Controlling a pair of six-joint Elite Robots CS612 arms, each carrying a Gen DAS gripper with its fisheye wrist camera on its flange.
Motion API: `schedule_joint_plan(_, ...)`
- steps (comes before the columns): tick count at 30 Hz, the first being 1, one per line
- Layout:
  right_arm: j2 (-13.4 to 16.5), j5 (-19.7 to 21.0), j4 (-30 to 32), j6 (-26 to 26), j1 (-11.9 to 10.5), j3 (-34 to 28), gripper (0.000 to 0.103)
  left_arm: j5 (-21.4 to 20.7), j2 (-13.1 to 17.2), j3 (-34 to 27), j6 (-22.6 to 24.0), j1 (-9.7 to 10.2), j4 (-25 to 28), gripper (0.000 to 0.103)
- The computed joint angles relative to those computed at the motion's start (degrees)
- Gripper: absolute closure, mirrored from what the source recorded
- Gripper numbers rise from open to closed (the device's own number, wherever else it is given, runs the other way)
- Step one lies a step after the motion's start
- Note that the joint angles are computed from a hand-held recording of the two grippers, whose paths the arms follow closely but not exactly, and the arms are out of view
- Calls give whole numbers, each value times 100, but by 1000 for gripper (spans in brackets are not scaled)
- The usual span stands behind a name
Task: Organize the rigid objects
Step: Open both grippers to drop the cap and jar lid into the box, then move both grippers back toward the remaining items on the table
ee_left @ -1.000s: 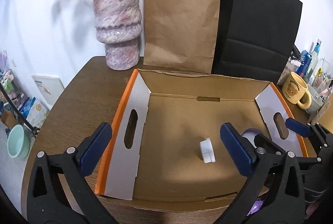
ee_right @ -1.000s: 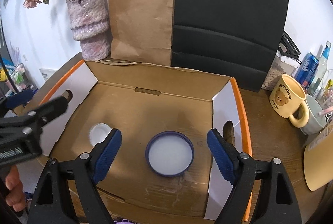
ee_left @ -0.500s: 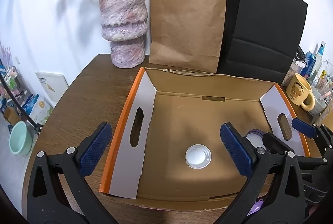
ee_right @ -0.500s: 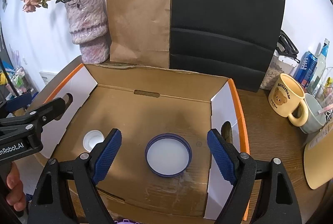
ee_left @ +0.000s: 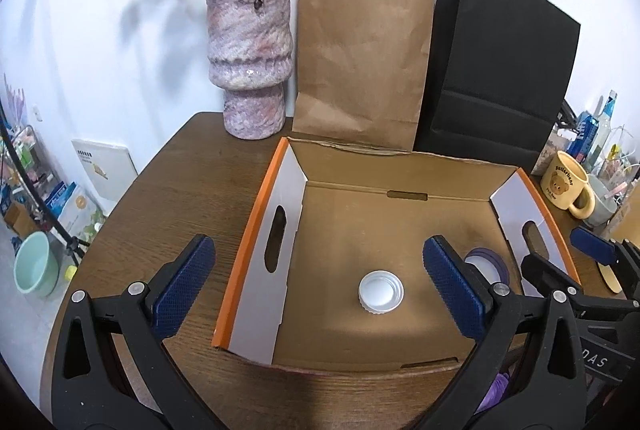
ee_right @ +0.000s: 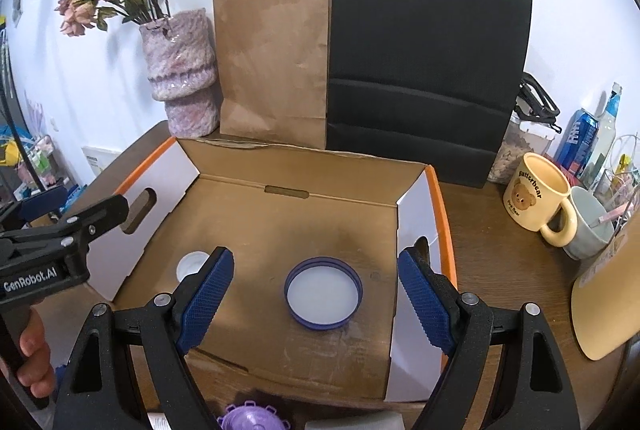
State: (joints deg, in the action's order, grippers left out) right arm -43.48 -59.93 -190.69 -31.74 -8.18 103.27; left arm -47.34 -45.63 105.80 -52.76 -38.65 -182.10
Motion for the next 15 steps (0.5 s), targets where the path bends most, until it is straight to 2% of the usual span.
schedule_joint_plan(15, -200, 491, -515, 5, -287, 508, 14, 373, -119, 474, 73, -302, -580, 0)
